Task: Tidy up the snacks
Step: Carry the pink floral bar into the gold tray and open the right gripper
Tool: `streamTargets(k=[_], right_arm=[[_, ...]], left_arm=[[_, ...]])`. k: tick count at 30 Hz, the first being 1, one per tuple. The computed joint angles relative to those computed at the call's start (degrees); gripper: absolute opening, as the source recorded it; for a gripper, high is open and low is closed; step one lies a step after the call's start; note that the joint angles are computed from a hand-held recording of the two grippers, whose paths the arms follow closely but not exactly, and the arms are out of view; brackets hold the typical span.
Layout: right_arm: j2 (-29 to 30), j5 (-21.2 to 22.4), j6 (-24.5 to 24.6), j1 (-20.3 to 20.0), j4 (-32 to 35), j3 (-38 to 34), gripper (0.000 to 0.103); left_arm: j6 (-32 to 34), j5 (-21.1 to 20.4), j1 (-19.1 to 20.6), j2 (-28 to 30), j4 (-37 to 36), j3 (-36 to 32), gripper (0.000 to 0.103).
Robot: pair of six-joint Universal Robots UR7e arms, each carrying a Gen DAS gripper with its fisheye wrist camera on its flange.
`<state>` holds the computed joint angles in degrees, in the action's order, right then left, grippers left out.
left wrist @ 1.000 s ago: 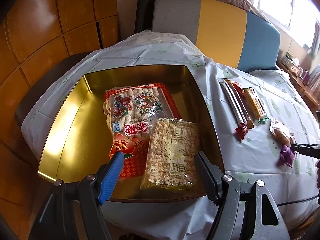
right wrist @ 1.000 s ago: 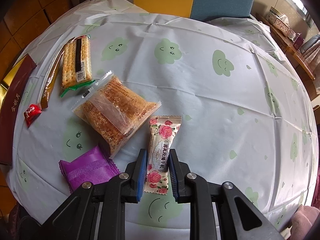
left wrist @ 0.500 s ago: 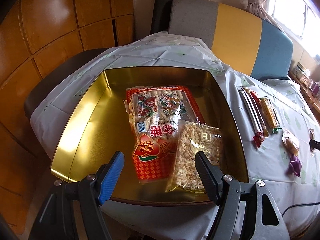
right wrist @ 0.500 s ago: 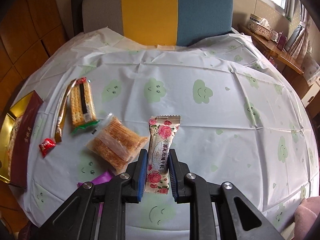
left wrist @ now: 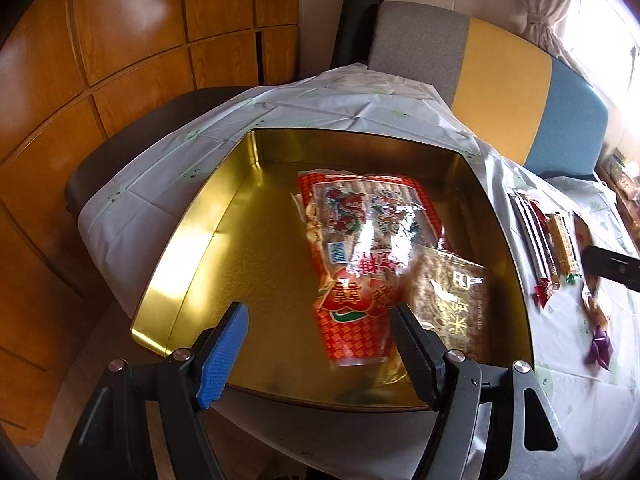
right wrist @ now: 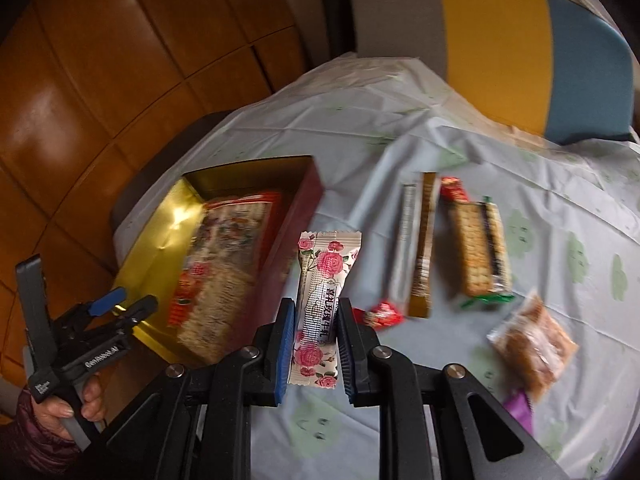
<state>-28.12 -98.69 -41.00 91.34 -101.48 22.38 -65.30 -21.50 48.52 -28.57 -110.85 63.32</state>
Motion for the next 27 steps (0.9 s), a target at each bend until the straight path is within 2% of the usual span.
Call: streamTargets(k=[4, 7, 10, 12, 15, 21, 27], right_arm=[[0.74, 0.79, -0.77, 2.32, -0.60, 2.64, 0.020], [3.93, -0.01, -0.34, 3.65, -0.89, -0.23, 0.022], [6.50, -1.86, -1.53, 4.46, -3.18, -2.25, 0.036], [7.02, -4.18, -1.82, 4.75, -5.04, -1.84, 0.037], [6.98, -4.76, -1.61, 4.42, -5.13, -1.77, 0.037], [2.08, -5.59, -2.37, 3.22, -9.38, 6.29, 0.037], [-2.27, -4.57, -3.63, 2.11, -13.47, 12.58, 0.037]], left_arm=[[-2.76, 0.06, 0.38, -1.28, 0.93, 1.51, 0.074], [-3.21, -0.38, 0.60, -1.97, 0.37, 2.49, 0.074], [-2.41, -0.25, 0.63, -2.28, -0.78, 3.26, 0.074], [-1.75, -0.35, 0.71, -2.32, -1.79, 3.53, 0.074], [-1.44, -0.59, 0.81, -2.11, -1.82, 3.37, 0.074], [-0.79, -0.74, 0.64, -1.53, -1.48, 2.68, 0.074], [0.29, -0.48, 0.14, -0.58, -0.59, 1.22, 0.074]])
